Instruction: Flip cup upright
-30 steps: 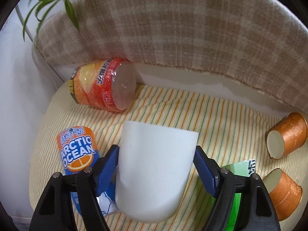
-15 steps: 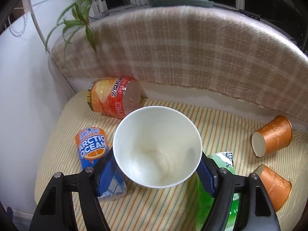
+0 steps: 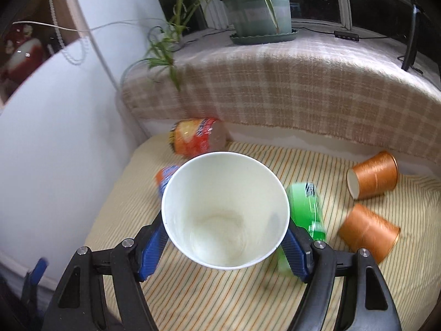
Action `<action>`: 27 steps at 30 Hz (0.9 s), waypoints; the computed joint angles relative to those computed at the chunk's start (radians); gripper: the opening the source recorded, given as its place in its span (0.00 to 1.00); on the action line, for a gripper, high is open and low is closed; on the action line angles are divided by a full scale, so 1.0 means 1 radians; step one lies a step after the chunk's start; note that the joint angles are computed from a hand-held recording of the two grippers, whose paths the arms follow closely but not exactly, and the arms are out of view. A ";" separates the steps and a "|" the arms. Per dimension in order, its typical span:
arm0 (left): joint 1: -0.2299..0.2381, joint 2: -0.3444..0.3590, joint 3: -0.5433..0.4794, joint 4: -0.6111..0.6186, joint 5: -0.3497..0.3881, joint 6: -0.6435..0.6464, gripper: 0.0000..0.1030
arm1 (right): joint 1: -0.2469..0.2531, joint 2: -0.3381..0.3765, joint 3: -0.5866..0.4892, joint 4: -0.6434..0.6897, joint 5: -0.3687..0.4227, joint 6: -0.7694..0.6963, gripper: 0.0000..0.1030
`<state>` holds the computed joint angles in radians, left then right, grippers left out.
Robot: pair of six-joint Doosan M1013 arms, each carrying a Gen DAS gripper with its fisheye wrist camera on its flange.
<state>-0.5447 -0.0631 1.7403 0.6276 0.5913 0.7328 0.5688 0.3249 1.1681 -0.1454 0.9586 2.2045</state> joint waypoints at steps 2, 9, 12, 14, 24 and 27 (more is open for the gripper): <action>-0.004 0.000 0.000 -0.004 -0.005 0.006 1.00 | 0.000 -0.024 0.031 0.042 -0.006 -0.031 0.75; -0.015 0.004 -0.004 -0.016 -0.012 0.022 1.00 | -0.025 -0.085 0.140 0.285 0.003 -0.163 0.75; -0.015 0.009 -0.010 -0.047 -0.010 0.050 1.00 | -0.033 -0.098 0.172 0.348 0.016 -0.193 0.75; -0.016 0.010 -0.012 -0.062 -0.011 0.063 1.00 | -0.046 -0.102 0.193 0.417 0.022 -0.224 0.75; -0.014 0.019 -0.031 -0.192 -0.004 0.169 1.00 | -0.077 -0.052 0.202 0.533 0.044 -0.246 0.75; -0.013 0.020 -0.034 -0.219 -0.003 0.190 1.00 | -0.080 -0.040 0.188 0.535 0.038 -0.249 0.75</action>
<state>-0.5573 -0.0431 1.7064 0.4083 0.5879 0.9232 0.4885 0.2848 1.3560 0.3892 0.9963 1.9558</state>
